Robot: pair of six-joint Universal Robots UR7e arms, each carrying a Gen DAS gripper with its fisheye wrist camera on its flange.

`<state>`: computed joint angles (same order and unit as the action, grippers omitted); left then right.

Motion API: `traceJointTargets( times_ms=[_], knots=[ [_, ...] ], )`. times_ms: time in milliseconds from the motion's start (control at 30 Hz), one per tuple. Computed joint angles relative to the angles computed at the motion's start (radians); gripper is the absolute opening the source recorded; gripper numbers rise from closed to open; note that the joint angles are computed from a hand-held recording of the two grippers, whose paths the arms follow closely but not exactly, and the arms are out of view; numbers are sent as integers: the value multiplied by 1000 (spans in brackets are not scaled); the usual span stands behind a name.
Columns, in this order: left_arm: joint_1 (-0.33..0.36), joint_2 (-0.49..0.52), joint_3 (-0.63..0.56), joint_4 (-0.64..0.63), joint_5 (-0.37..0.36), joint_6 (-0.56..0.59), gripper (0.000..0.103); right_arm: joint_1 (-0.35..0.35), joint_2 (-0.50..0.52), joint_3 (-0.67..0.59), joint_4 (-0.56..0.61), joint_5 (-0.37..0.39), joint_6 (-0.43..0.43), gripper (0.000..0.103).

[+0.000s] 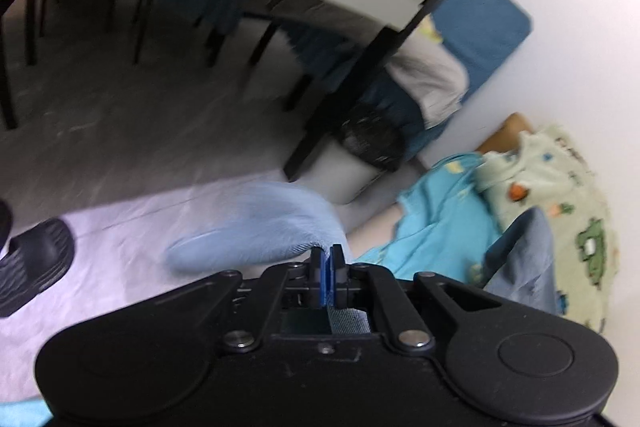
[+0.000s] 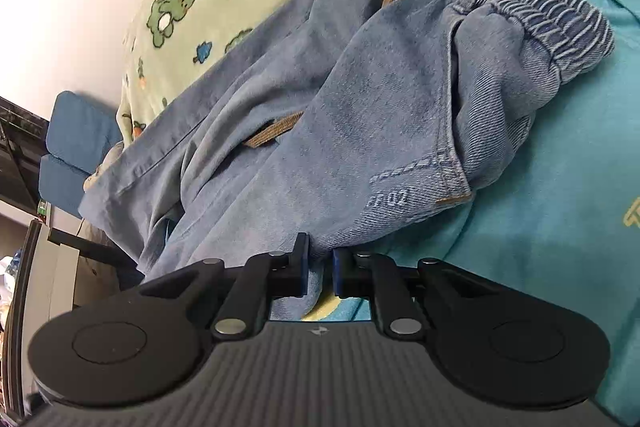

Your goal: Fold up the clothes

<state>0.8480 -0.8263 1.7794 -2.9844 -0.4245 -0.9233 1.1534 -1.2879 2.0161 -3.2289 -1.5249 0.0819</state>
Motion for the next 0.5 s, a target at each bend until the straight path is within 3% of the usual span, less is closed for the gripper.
traceJointTargets(
  times_ms=[100,167,267,367,500],
  knots=[
    [-9,-10,-7,101,0,-51,12,-2,-9,5,-3,-3,7,11],
    [-19,-15,-8,151,-3,-69,31,-4,-14,6,-4,1,16,11],
    [-44,-15,10,141,4,-36,36,-3,-18,8,-15,8,13,11],
    [-76,7,22,60,20,84,48,3,-26,12,-24,0,-5,11],
    [-119,53,18,2,39,229,56,4,-33,13,-34,-1,-3,11]
  ],
)
